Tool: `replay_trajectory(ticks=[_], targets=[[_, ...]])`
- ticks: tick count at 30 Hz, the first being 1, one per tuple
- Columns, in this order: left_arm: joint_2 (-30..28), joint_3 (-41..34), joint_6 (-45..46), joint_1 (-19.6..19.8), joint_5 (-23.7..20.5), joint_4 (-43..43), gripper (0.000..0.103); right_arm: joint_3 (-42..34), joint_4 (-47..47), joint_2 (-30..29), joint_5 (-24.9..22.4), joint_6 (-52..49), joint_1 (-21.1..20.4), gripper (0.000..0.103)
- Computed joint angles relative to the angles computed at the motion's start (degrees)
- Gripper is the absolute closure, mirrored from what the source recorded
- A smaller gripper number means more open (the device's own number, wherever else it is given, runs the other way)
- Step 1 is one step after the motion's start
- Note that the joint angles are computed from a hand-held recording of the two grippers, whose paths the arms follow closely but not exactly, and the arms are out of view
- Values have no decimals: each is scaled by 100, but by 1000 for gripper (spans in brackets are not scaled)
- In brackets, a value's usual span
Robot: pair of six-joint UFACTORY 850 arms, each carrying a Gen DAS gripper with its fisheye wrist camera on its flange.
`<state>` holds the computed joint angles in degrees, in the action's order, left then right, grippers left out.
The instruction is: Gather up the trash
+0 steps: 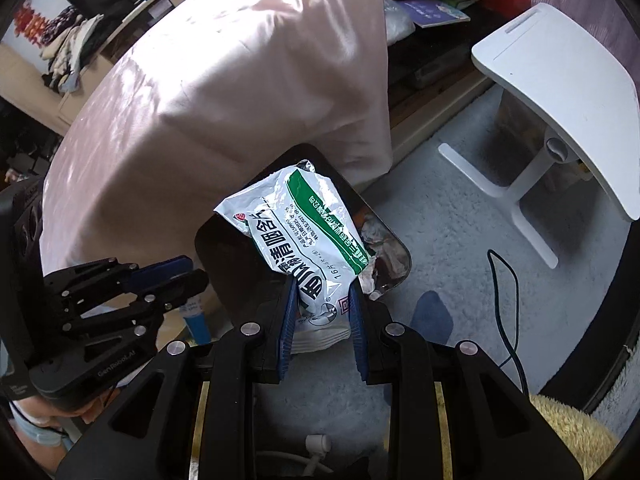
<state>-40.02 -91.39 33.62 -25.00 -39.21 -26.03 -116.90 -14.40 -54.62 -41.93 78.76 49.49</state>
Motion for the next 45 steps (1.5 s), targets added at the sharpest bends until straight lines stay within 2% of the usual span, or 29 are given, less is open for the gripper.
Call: replay_trajectory(ticks=[9,13,15,19,21,22,24,27,28,29,32,38,45], targets=[[-705,-778,-453,-91,-501,405,84,-605,789,-477,-46,-731,-244,74],[-812,-930,-545,-98,-581,488,84,-676,923,-551,-26,-840,-297,70],[-796,-935,-601,-111,-541,569,76,-731,905,-575,-79,-812,-304,66],[-592,-720,-512,-110,-325,554,62,-567,671,-432,-60,-515,-292,49],[-467,-604,-507,-104,-216,546,51,-453,509,-324,-45,-326,-281,42],[-402,-547,-516,-94,-163,555,48,-376,390,-250,-36,-199,-270,35],[-238,-428,-536,-69,-48,581,34,-295,123,-132,-84,43,-242,27],[16,-285,-295,48,-110,242,25,-312,-487,44,-364,465,-135,9],[168,-167,-360,55,32,336,19,-332,-718,95,-460,611,-89,3],[342,-21,-438,49,242,485,8,-350,-967,147,-558,748,-42,3],[803,262,-59,154,401,78,8,-676,-1645,166,-1086,904,146,3],[1719,741,374,277,988,-376,8,-1169,-2748,242,-1788,1193,506,3],[2547,1097,727,383,1773,-916,8,-3029,-3793,-400,-3224,743,933,3]])
